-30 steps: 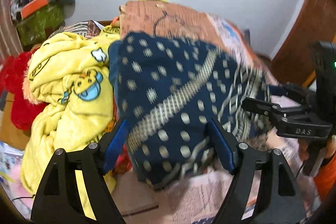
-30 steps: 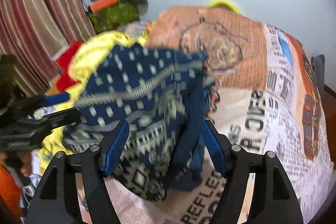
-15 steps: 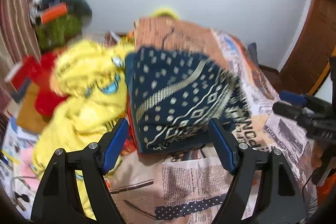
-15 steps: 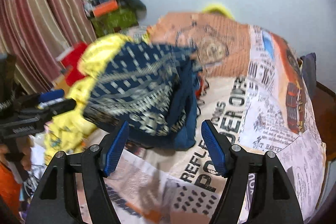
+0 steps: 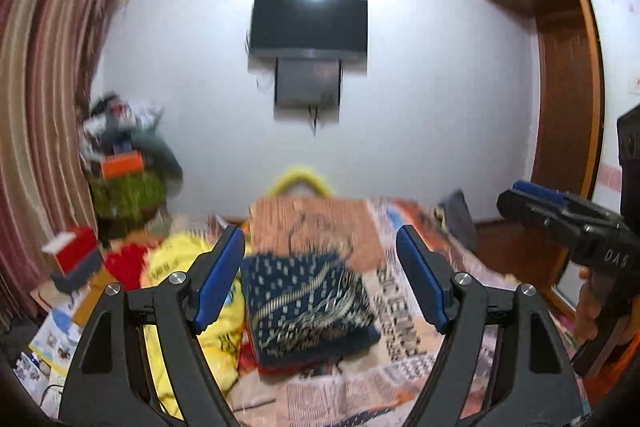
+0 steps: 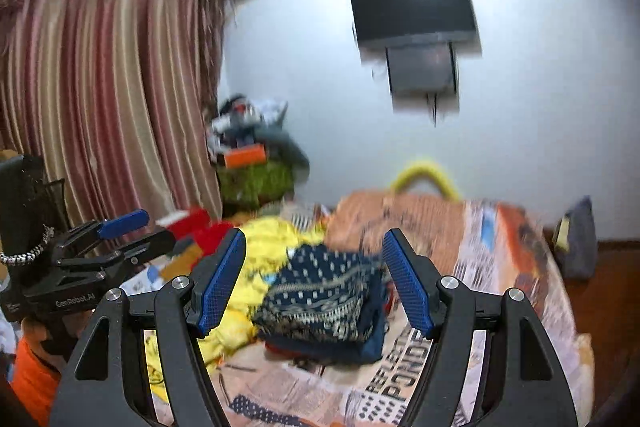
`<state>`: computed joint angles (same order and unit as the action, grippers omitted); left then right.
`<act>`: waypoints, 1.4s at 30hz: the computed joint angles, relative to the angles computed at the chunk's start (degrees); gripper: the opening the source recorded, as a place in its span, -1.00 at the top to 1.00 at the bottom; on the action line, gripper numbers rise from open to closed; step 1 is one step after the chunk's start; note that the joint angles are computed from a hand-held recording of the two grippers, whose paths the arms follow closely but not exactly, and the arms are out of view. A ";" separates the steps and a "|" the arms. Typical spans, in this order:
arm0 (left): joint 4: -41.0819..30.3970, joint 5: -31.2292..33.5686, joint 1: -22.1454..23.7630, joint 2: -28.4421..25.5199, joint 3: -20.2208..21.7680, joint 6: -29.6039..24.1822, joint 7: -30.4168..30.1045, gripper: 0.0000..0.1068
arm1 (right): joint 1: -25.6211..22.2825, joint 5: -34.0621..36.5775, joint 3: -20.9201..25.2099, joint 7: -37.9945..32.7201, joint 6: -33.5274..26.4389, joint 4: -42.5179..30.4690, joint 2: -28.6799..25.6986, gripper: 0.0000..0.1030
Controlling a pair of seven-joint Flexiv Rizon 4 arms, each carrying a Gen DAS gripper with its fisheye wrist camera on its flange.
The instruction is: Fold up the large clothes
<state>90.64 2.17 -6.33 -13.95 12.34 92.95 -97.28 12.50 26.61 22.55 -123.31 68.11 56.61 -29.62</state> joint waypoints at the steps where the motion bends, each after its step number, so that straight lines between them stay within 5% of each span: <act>1: 0.10 1.94 -2.74 0.38 3.28 1.07 -2.64 -0.45 | -0.19 0.61 0.39 -0.67 1.47 1.20 0.82 -0.32; 7: 0.61 10.75 -18.53 0.65 21.60 4.87 -15.12 -0.45 | -1.72 4.49 3.45 -6.73 7.74 7.17 4.58 -0.32; 9: 1.22 10.95 -20.88 0.47 24.13 5.98 -15.71 -0.49 | -0.72 3.64 2.76 -6.65 10.19 8.49 4.82 -0.32; 13: 1.61 8.81 -31.66 -2.78 37.20 6.57 -18.34 -0.73 | 0.87 0.34 1.02 -2.36 10.97 9.74 4.67 -0.40; 17: 3.02 5.47 -31.48 -2.71 36.58 6.48 -16.09 -0.91 | 4.00 -5.78 -3.05 4.52 15.37 12.76 4.81 -0.68; 22: 5.64 1.42 -24.94 -0.70 27.93 6.47 -11.18 -0.92 | 2.41 -9.06 -1.47 8.38 16.71 13.92 4.53 -0.89; 28: 5.39 -1.44 -31.63 -3.50 35.64 5.52 -10.72 -0.92 | 2.63 -14.80 -2.50 13.41 19.71 16.09 4.50 -0.95; 42: 5.86 -2.99 -28.61 -3.16 31.64 4.49 -8.58 -0.92 | -0.91 -23.93 0.42 20.25 21.18 19.24 4.23 -0.96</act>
